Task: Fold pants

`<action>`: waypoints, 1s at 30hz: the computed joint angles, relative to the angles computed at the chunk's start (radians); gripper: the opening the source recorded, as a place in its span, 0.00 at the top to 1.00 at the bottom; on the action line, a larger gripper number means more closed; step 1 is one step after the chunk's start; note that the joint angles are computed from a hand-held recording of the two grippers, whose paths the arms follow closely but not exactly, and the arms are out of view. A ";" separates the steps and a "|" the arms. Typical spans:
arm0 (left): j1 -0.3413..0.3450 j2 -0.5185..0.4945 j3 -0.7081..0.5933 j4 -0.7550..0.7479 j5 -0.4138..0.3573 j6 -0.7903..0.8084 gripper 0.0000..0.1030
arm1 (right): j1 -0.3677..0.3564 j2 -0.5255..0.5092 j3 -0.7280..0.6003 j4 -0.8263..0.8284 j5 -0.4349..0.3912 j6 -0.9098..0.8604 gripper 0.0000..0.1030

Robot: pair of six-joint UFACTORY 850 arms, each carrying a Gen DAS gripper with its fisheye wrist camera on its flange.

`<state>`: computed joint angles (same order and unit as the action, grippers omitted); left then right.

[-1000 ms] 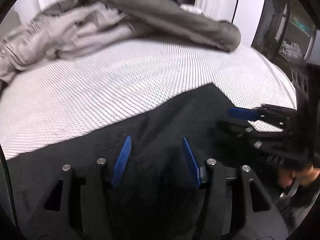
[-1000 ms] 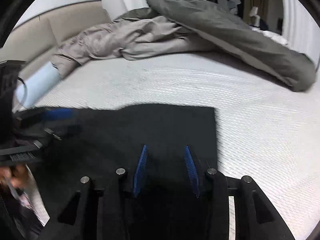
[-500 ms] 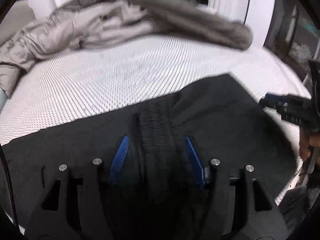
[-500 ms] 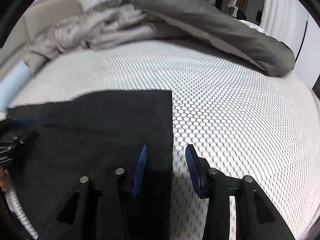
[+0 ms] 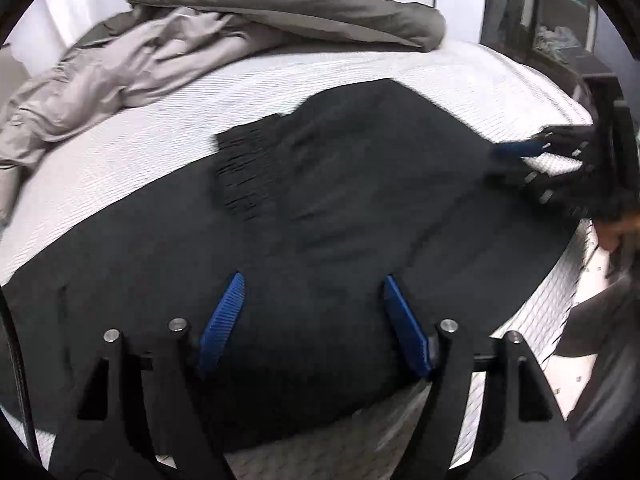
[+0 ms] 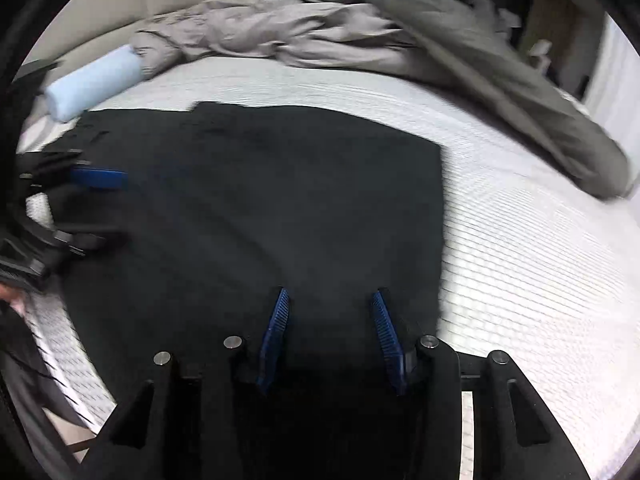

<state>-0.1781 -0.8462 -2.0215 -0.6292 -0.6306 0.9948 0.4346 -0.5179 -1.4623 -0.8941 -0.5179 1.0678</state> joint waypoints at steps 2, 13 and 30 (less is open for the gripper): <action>0.026 0.000 0.001 -0.063 -0.033 0.002 0.32 | -0.008 0.041 0.049 -0.053 0.007 0.095 0.52; 0.185 0.078 0.073 -0.220 0.065 -0.193 0.18 | -0.032 0.098 0.104 -0.276 0.238 0.479 0.12; 0.361 -0.079 -0.095 -0.190 -0.068 -0.685 0.15 | -0.061 0.113 0.153 -0.278 0.270 0.478 0.11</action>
